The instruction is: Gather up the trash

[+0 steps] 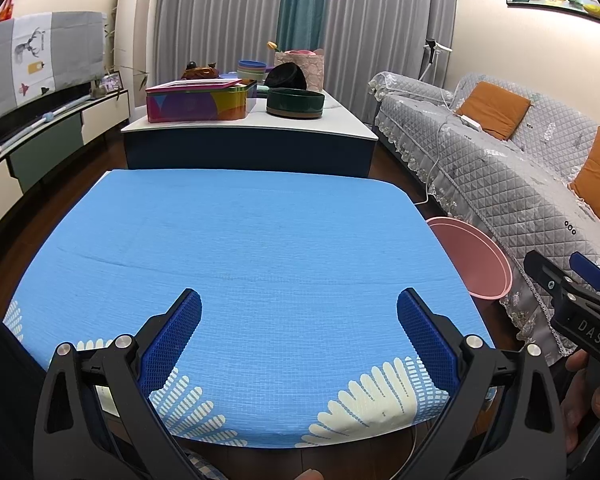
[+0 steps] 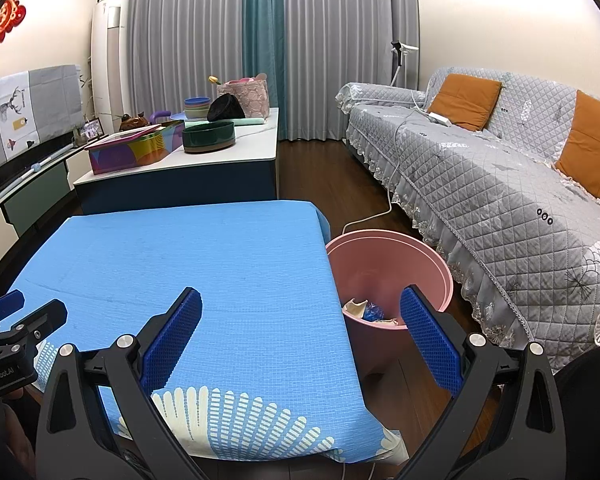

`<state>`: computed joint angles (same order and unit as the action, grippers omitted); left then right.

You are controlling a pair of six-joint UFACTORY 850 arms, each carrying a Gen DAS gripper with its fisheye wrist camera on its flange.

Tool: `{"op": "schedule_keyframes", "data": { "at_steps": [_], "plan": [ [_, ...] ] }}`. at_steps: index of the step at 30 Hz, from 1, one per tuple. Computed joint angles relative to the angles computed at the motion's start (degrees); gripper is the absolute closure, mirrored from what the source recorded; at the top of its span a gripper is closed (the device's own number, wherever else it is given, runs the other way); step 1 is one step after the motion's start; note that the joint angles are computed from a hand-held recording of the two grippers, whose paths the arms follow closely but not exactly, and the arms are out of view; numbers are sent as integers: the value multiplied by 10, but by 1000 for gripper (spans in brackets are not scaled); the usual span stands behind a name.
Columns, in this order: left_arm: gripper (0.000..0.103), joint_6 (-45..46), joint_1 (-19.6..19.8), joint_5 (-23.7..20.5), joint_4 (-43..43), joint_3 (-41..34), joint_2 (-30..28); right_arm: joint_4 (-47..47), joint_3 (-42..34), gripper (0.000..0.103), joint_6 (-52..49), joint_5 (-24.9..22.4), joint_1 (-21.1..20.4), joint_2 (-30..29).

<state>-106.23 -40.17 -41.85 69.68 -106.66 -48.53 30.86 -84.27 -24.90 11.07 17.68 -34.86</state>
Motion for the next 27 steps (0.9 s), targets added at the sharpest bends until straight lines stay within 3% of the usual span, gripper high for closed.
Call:
{"op": "schedule_keyframes", "data": {
  "at_steps": [27],
  "plan": [
    [8, 9, -2, -1, -9, -9, -5, -1, 0, 5, 1, -1, 0, 0]
  ]
}}
